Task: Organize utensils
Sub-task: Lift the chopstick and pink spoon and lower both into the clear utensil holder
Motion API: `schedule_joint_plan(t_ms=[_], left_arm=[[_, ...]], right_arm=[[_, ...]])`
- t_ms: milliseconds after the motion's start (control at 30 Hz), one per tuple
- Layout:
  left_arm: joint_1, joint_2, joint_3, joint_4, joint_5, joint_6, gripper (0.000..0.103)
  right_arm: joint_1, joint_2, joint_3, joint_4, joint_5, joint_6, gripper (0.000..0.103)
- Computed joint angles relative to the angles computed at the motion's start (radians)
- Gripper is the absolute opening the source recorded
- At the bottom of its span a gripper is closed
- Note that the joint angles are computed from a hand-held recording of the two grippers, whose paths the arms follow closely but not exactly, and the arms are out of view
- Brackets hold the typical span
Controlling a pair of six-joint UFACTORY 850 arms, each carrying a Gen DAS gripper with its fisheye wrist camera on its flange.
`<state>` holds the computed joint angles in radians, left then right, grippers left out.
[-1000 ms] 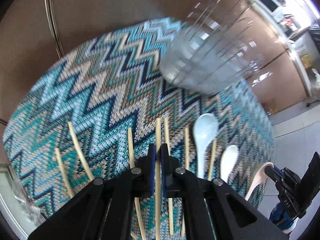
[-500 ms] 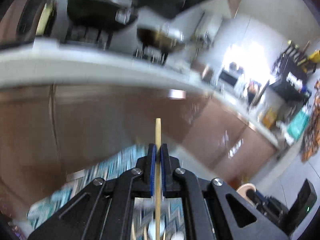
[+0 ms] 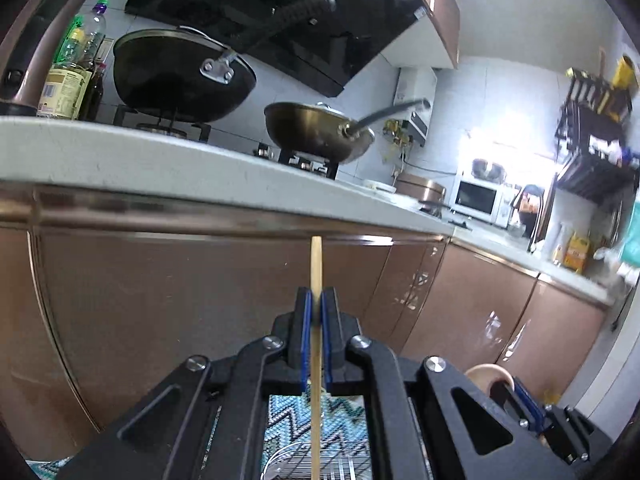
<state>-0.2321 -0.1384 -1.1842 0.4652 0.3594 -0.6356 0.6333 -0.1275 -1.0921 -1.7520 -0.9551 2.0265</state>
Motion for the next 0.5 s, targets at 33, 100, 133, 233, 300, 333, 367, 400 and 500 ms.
schedule_joint_plan(t_ms=[33,100,133,233,300,333,367,400,500], left_arm=[[-0.004,-0.007,0.007,-0.031,0.005,0.037,0.004],[-0.008,-0.023,0.019,-0.066,0.015,0.086,0.004],[-0.011,-0.031,0.025,-0.098,0.021,0.122,0.004],[-0.013,-0.041,0.045,-0.153,0.034,0.174,0.006],[-0.011,-0.039,0.058,-0.139,0.031,0.166,0.010],[-0.007,-0.033,0.063,-0.106,0.032,0.137,0.013],[-0.004,-0.027,0.069,-0.077,0.034,0.110,0.021],[0.000,-0.017,0.078,-0.058,0.037,0.091,0.028],[0.014,0.023,0.102,-0.018,0.037,0.049,0.031]], right_arm=[[-0.003,-0.015,0.001,-0.014,0.001,0.020,0.007],[-0.007,-0.036,0.004,-0.028,0.004,0.046,0.007],[-0.011,-0.048,0.003,-0.032,0.009,0.059,0.007],[-0.018,-0.048,0.032,-0.057,0.057,0.122,0.010],[-0.014,-0.047,0.045,-0.063,0.071,0.137,0.025],[-0.013,-0.040,0.056,-0.077,0.077,0.154,0.032],[-0.007,-0.033,0.063,-0.083,0.069,0.165,0.047],[-0.002,-0.025,0.069,-0.089,0.057,0.175,0.053],[0.019,0.010,0.086,-0.079,0.018,0.180,0.061]])
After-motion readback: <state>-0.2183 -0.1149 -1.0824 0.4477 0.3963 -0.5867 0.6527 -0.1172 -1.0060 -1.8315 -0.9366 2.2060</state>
